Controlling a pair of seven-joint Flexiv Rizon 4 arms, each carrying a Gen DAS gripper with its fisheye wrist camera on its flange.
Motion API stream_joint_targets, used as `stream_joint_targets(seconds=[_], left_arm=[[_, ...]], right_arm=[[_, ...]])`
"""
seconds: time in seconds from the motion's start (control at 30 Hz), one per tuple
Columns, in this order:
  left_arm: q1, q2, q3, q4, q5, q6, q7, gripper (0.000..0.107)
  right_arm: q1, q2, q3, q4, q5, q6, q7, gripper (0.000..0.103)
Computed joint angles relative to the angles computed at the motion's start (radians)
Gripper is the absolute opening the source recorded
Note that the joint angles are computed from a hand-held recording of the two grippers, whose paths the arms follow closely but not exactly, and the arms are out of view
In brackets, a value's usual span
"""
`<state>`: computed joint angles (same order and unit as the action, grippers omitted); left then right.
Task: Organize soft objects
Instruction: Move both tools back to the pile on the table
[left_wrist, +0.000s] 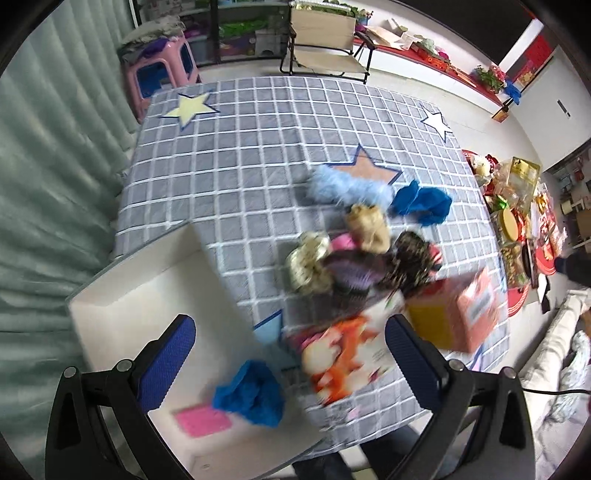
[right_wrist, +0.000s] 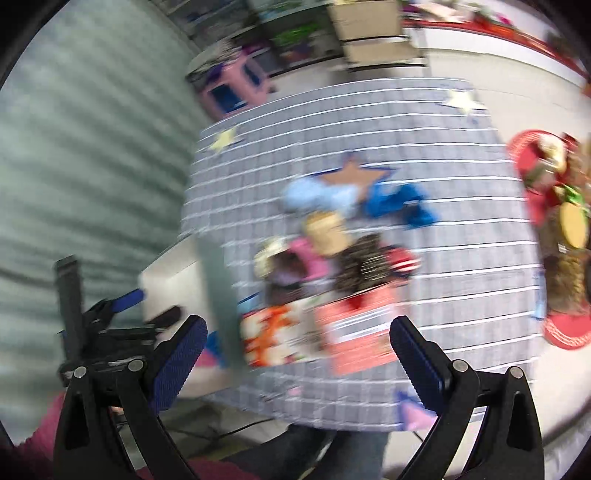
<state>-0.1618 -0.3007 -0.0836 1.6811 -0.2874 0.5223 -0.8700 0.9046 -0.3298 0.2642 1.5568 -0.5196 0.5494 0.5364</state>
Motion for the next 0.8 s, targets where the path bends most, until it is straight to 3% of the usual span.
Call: stream_joint_targets(seconds=[0.13, 0.3, 0.57, 0.8], left_arm=[[-0.056, -0.106, -0.015, -0.140, 0.071, -0.057, -0.134, 0.103], [-0.117, -0.284, -0.025, -0.351, 0.092, -0.189, -0.322, 0.103], [-0.218, -0.540, 0.005, -0.654, 0.143, -0.309, -0.633, 0.103], [-0.245, -0.638, 0.014, -0.769, 0.173, -0.360, -0.740, 0.103]], right_arm=[[-0.070, 0.095, 0.019, 0.156, 0.066, 0.035, 0.017, 0.100], [-0.166, 0.135, 0.035, 0.316, 0.146, 0.175, -0.020, 0.100], [-0.244, 0.053, -0.029, 0.459, 0.111, 0.489, -0.020, 0.100], [-0.273, -0.064, -0.088, 0.460, 0.091, 0.667, -0.075, 0.100]])
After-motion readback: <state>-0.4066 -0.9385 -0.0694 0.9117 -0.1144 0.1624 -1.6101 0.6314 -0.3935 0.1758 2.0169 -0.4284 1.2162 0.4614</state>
